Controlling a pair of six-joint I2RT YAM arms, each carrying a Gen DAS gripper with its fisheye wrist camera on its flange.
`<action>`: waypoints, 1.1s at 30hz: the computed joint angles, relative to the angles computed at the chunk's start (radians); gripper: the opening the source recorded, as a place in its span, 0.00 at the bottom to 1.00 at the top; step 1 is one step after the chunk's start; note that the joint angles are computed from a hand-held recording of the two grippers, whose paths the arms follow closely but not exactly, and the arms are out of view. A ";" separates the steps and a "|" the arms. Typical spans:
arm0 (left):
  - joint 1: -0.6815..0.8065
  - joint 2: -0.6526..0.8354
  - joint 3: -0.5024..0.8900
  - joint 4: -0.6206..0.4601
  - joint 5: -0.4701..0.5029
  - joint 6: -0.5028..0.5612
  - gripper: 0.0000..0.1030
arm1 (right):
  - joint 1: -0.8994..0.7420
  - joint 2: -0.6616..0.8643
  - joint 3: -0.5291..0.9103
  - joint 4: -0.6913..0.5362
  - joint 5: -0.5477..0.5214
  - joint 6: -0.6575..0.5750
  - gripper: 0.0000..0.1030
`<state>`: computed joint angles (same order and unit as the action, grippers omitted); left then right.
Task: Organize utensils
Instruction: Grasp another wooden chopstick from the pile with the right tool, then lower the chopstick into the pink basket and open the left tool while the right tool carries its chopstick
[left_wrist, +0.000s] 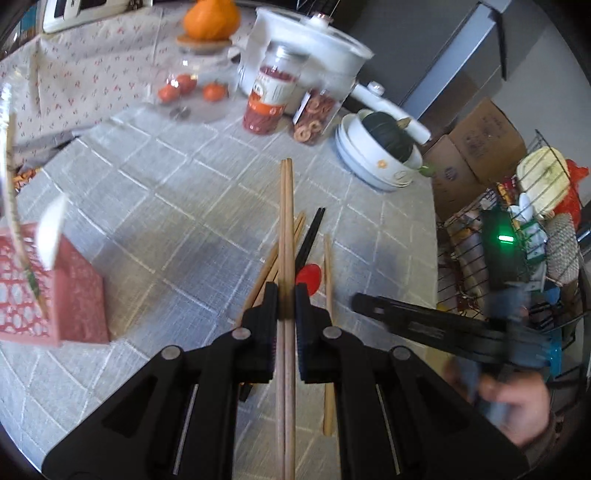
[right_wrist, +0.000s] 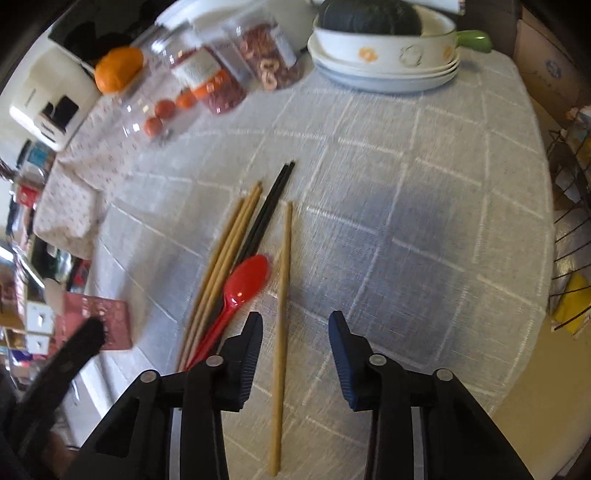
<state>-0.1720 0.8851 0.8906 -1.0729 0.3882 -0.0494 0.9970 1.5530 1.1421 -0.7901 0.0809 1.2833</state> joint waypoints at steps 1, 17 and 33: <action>0.026 -0.007 0.016 -0.024 0.022 0.025 0.10 | -0.004 0.018 0.004 0.007 -0.011 -0.006 0.33; 0.677 0.050 0.284 -0.392 0.375 0.687 0.10 | 0.030 0.190 0.205 -0.093 0.042 -0.053 0.07; 1.034 0.267 0.335 -0.178 0.679 0.616 0.10 | 0.240 0.195 0.518 -0.150 0.564 -0.179 0.06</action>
